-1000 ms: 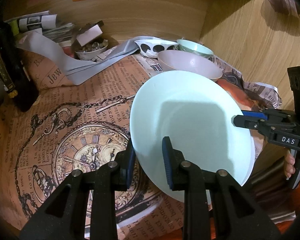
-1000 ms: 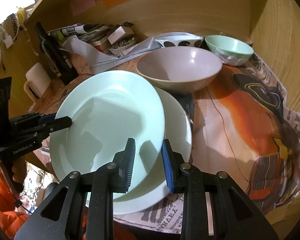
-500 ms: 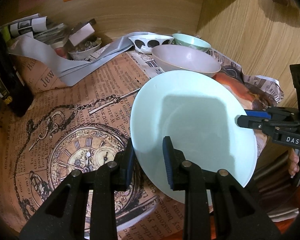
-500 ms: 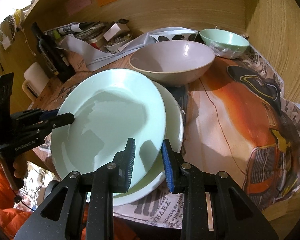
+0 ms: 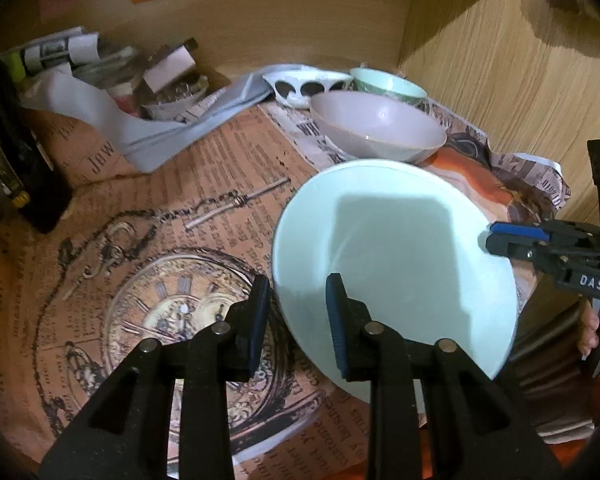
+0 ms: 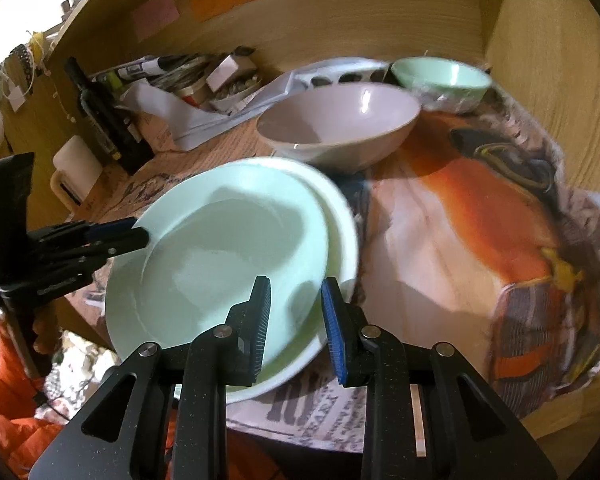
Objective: Organize plates and bowls
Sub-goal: 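Lower the mint green plate onto the white plate and open both tools, then grip the mauve bowl rim with the left tool while the right tool grips it too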
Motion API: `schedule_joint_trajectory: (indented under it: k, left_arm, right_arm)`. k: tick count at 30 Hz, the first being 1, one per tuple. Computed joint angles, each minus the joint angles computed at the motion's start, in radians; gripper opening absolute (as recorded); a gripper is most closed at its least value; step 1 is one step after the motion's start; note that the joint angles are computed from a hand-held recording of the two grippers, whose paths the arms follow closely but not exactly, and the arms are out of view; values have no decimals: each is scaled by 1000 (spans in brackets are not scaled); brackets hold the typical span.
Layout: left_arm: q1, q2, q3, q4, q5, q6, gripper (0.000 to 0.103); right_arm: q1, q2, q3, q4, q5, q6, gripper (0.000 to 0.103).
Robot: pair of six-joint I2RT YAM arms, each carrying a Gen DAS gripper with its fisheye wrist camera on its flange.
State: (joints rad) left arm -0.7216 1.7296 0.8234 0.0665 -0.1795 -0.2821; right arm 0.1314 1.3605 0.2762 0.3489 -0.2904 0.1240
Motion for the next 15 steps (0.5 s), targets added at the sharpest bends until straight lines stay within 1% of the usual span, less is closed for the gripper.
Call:
schedule_joint_trajectory:
  k: [2,4,6,9,12,14,15]
  left_arm:
    - [-5,-35,-19,2,-13,9,27]
    - [-9,-63,-28,-2,-31,12,28]
    - [-3,-96,-39,3,-40,18,28]
    - [22,-124,-39,8,-39,21,30]
    - [57,-126,-19,3,-18,19,30]
    - [87,-119,8,-8,9,19,34]
    - [91,-115,18,-12,12,17,39]
  right_arm:
    - [-9,-32,-4,-8,-11,-3,24]
    - [5,-67,-15,-1,35,0,24]
    - [7,-80,-14,5,50,-1,24]
    - [0,-82,-8,13,45,3,24]
    - [-13,-75,7,22,53,2,25]
    - [-26,-75,15,29,56,2,28]
    - [-37,-76,20,34,53,4,30]
